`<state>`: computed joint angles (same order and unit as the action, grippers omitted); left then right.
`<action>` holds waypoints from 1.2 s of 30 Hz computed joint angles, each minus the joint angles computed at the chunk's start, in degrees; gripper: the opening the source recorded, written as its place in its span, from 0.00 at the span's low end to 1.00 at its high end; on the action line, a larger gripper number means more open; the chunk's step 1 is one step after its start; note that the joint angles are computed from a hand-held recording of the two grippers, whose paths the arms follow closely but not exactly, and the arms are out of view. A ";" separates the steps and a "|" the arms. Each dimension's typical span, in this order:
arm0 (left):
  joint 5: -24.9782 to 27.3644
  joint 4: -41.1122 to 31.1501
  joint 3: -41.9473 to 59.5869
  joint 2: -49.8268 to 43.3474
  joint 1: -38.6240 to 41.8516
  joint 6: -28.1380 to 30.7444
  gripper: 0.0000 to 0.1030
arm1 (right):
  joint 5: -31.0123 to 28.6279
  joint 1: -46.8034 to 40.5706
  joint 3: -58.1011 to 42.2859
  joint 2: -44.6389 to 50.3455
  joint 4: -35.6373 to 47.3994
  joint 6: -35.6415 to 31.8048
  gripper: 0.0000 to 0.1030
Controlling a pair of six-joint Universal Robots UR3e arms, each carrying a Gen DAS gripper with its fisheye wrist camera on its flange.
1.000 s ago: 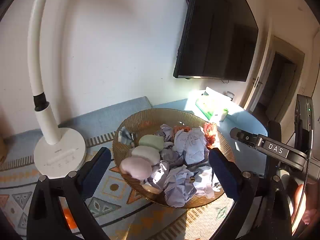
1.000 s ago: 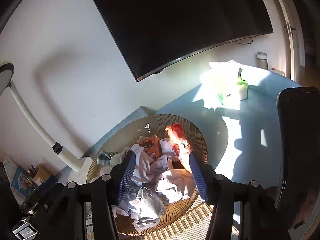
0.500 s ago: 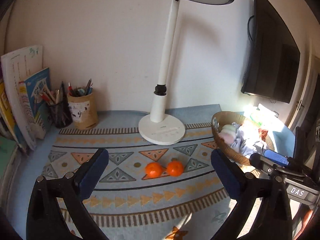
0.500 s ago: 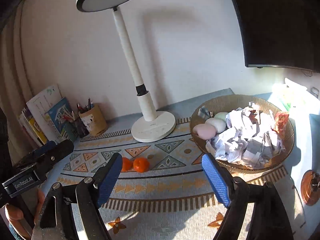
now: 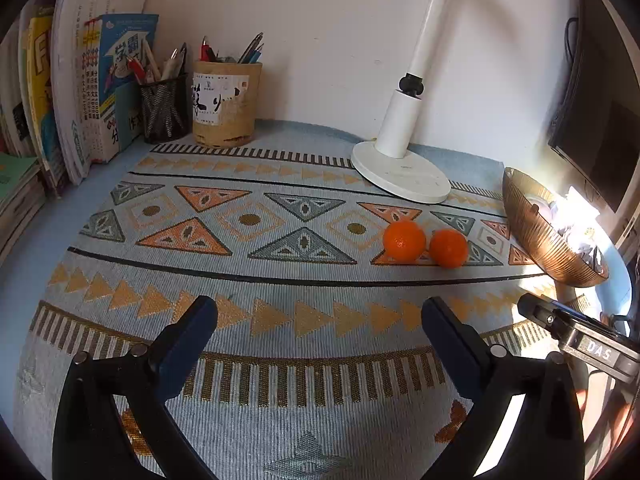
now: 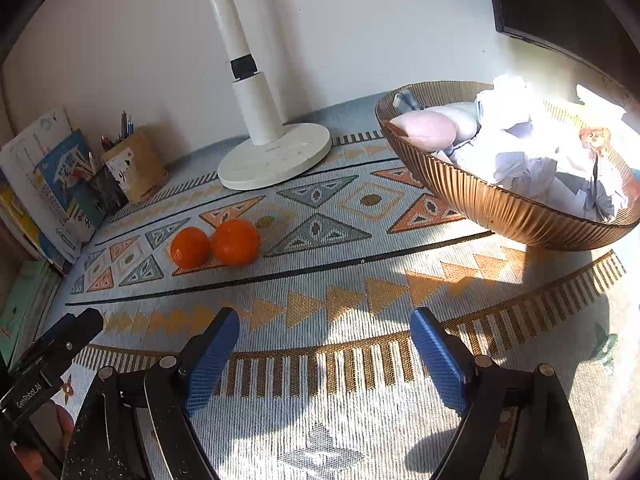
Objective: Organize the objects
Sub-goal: 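Move both tools down to the two oranges on the rug, then grasp one orange with the right tool while the left tool grasps the other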
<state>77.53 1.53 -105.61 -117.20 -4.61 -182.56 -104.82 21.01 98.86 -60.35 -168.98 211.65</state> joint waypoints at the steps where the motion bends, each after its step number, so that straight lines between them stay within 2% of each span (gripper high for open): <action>1: 0.85 -0.49 0.44 -0.24 -0.37 0.10 0.99 | -0.42 0.37 -2.16 0.75 3.40 -0.21 0.87; 3: 1.25 -1.10 0.85 -0.43 -0.54 0.21 0.99 | -2.97 1.73 -5.98 2.37 8.17 -0.57 0.87; 7: 0.70 -0.92 0.36 -0.20 -0.30 0.25 0.99 | -4.75 3.19 -7.65 3.26 8.81 -2.42 0.87; 9: 1.85 -3.39 1.99 -0.70 -0.87 0.02 0.99 | -2.32 2.32 -7.06 2.81 8.04 -3.80 0.87; 11: 3.99 -10.98 6.63 -1.89 -2.02 0.07 0.99 | 4.34 -0.39 -5.95 2.02 7.17 -5.58 0.86; 12: 3.19 -14.86 9.00 -2.65 -2.01 0.86 0.98 | 9.77 -2.43 -5.66 1.81 7.34 -6.22 0.83; 13: 1.80 -17.29 10.70 -3.22 -1.86 1.90 0.98 | 12.69 -3.82 -5.58 1.54 7.44 -6.24 0.78; 15: 1.42 -18.92 13.39 -4.23 -2.50 3.76 0.98 | 14.77 -4.93 -8.40 1.82 9.84 -8.02 0.68; 18: 2.49 -22.67 21.55 -7.65 -4.79 8.67 0.98 | 12.11 -3.91 -17.45 5.31 15.15 -13.33 0.67; 20: 4.74 -26.36 29.38 -12.01 -6.65 10.33 0.96 | 11.39 -3.56 -22.92 8.53 16.38 -16.92 0.59; 21: 4.92 -28.29 33.28 -14.21 -7.21 11.20 0.92 | 11.00 -3.61 -25.60 10.15 17.49 -18.27 0.52; 23: 3.27 -32.67 40.45 -18.18 -7.41 13.06 0.86 | 11.17 -4.43 -30.05 13.03 19.44 -19.99 0.50; 25: 0.76 -35.63 45.32 -20.91 -6.80 13.79 0.85 | 15.46 -6.64 -30.65 14.08 18.50 -21.84 0.49; 30: -9.56 -36.55 46.48 -22.51 -3.60 13.95 0.85 | 33.84 -13.45 -27.67 14.18 13.87 -23.87 0.49; 32: -8.66 -39.90 49.75 -24.34 -4.23 15.19 0.84 | 37.21 -14.18 -29.72 15.61 15.99 -25.40 0.49; 33: -8.11 -40.33 50.67 -24.77 -4.56 15.30 0.84 | 36.33 -13.67 -31.55 16.52 17.82 -25.93 0.49; 36: -4.66 -40.18 53.53 -26.55 -6.10 15.09 0.70 | 36.40 -13.45 -33.68 18.55 19.50 -24.81 0.49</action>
<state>72.86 -38.64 -52.08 -143.75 -10.71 -167.47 -68.42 7.56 65.17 -41.80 -149.49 186.84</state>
